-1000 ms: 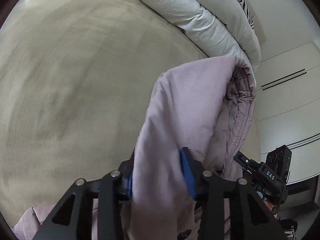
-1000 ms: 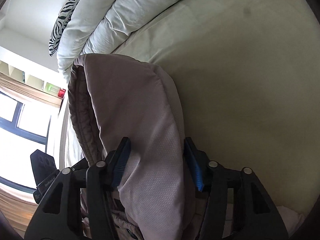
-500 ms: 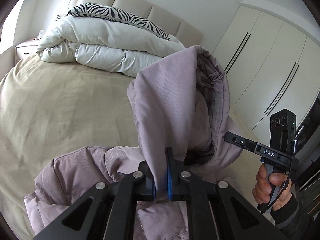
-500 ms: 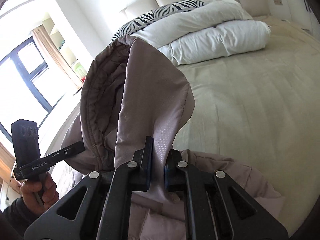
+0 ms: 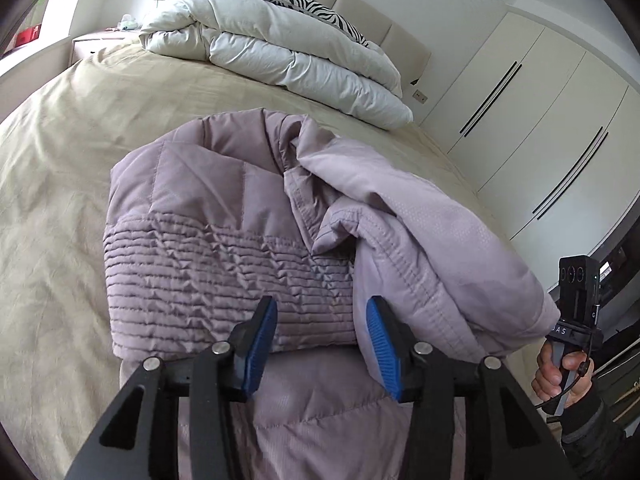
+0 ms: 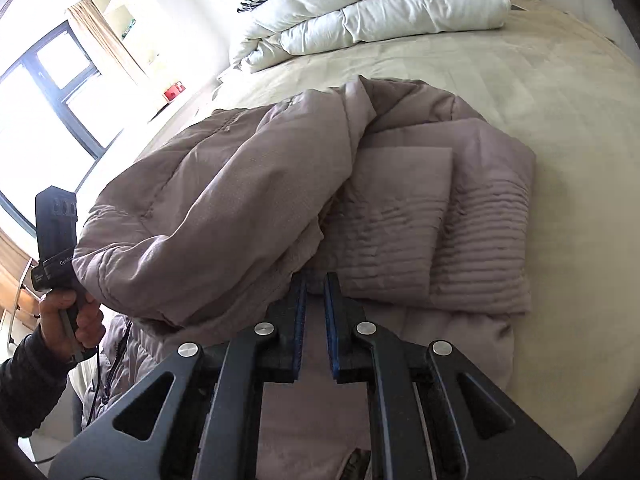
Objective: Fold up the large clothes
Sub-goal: 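Lift the hood with both grippers and fold it down toward the hem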
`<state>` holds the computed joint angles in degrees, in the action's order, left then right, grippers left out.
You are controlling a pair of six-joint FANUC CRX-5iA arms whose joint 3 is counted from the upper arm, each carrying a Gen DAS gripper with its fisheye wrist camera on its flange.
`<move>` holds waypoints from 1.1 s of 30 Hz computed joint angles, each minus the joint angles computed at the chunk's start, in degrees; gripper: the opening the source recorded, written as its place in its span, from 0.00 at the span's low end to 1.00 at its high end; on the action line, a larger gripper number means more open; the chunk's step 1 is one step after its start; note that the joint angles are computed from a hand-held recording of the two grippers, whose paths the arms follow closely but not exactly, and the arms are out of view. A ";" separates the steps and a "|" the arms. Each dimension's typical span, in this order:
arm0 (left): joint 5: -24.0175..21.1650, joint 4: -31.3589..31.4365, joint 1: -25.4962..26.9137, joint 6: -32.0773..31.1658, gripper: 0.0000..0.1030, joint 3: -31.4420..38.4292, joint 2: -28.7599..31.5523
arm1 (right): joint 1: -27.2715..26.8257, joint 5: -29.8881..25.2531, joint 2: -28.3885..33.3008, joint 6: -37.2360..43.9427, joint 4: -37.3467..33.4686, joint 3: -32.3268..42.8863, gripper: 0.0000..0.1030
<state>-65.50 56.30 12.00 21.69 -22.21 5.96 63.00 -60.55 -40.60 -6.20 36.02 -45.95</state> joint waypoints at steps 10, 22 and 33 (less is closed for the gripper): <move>-4.77 4.68 -0.22 6.52 0.82 4.29 -1.80 | 4.76 3.47 -9.83 -19.78 9.72 -5.24 1.00; -3.06 -17.10 -10.30 20.55 0.73 19.61 7.92 | -20.69 26.15 6.41 1.99 -22.26 5.28 0.77; 5.85 -6.66 -13.88 17.21 0.18 21.53 13.14 | -25.30 23.99 17.17 1.15 -5.46 10.33 0.22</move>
